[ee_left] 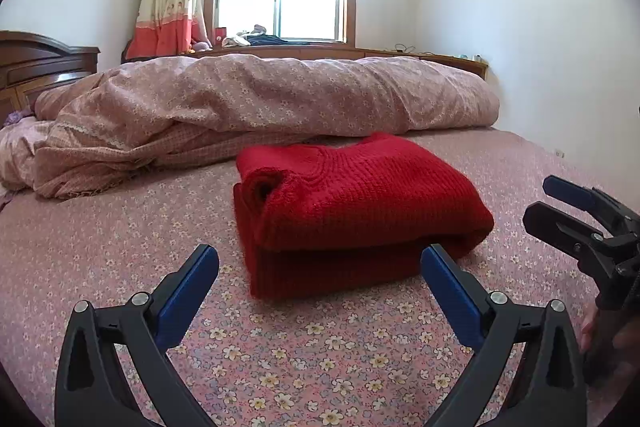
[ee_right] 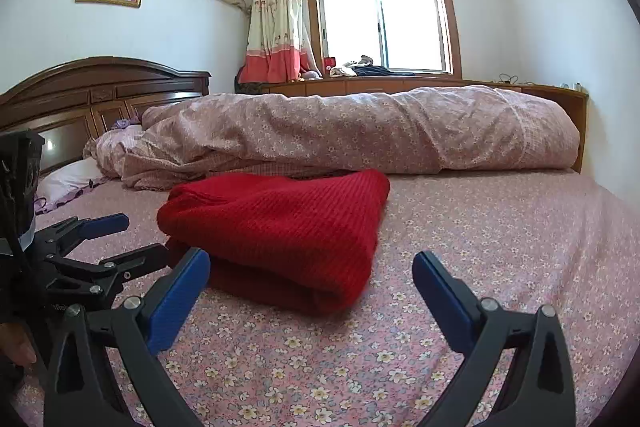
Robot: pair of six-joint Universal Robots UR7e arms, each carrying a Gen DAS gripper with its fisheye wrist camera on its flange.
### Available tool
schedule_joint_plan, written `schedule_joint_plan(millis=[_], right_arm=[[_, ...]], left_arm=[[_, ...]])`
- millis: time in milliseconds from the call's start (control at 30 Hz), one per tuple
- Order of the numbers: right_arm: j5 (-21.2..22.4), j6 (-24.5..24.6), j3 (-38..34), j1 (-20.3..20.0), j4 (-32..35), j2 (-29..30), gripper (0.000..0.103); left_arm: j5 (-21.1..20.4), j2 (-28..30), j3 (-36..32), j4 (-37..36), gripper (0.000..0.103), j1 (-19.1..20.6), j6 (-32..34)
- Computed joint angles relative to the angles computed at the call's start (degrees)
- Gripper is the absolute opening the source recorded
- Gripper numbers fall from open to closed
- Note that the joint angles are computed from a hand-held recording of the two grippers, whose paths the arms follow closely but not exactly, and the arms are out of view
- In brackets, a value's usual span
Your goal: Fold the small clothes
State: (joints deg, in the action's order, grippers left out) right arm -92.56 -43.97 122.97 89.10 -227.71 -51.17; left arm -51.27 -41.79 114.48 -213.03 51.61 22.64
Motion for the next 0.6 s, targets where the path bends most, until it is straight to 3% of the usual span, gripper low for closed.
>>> schedule_joint_plan(millis=[600], right_arm=[[-2.2,0.1,-1.2,0.7,1.8,0.5,0.103]], left_arm=[[0.9,0.4,-0.1,1.3,0.098,-0.4,-1.3]])
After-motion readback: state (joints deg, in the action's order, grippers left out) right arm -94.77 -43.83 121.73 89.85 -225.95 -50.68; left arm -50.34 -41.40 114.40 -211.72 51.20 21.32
